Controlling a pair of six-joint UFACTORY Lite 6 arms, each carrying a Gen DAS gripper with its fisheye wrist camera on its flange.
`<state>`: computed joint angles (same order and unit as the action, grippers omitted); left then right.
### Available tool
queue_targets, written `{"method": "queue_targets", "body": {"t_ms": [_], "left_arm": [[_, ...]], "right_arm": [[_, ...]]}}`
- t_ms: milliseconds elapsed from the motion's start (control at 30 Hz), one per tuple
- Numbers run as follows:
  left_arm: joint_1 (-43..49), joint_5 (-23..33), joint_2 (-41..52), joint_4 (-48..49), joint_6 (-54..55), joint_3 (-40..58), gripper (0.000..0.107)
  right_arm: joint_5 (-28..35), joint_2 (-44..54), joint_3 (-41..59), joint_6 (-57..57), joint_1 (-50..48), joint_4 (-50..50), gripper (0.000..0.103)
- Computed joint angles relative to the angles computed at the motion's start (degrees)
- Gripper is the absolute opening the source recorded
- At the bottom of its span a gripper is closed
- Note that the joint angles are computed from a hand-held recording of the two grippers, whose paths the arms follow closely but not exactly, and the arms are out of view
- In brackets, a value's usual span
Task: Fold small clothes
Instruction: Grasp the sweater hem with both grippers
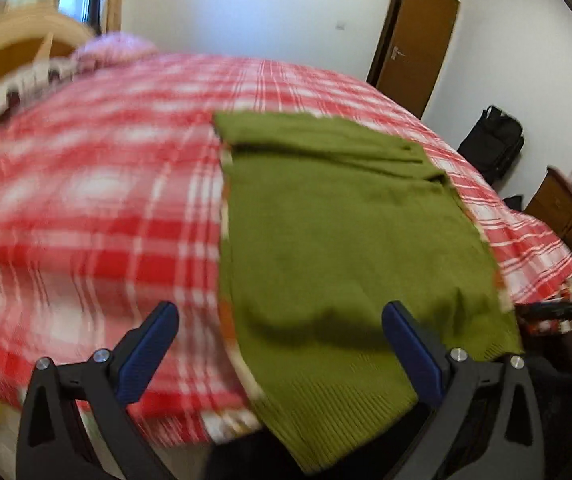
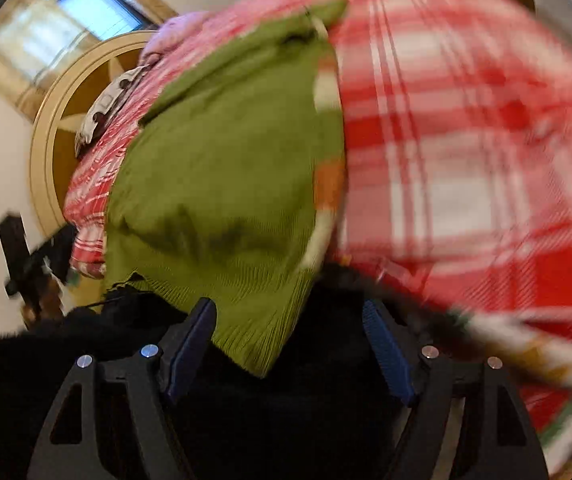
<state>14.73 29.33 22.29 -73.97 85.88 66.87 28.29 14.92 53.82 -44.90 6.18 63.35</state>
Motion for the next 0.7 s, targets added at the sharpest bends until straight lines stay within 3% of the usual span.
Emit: {"method": "queue_targets", "body": {"t_ms": [100,233,333,500,633,700], "left_arm": [[2.5,3.5,-0.8,1.3,-1.5,-3.0,0.103],[3.5,3.1,-1.4,1.0,1.5,-5.5,0.103],[3.5,6.6,2.4,4.3,-2.5,-3.2,0.101],[-0.8,1.1,6.8,10.6,-7.2,-2.4,0.081],[-1.0,3.4,10.8,13.6,-11.4,0.0,0.067],[-1.1,4.1,11.7,13.2,-11.0,0.2,0.058]], "right_arm": [[0.3,2.9,1.5,0.1,1.0,1.1,0.076],[0.9,5.7,2.5,-1.1,2.6,3.2,0.076],[0.5,8.1,3.6,0.4,4.0,2.5,0.073],[1.8,10.7,4.3,-2.3,4.9,6.5,0.062],[1.9,12.5,5.0,-3.4,5.5,8.3,0.058],[1.3,12.3,4.9,-4.5,5.7,8.3,0.050]]}}
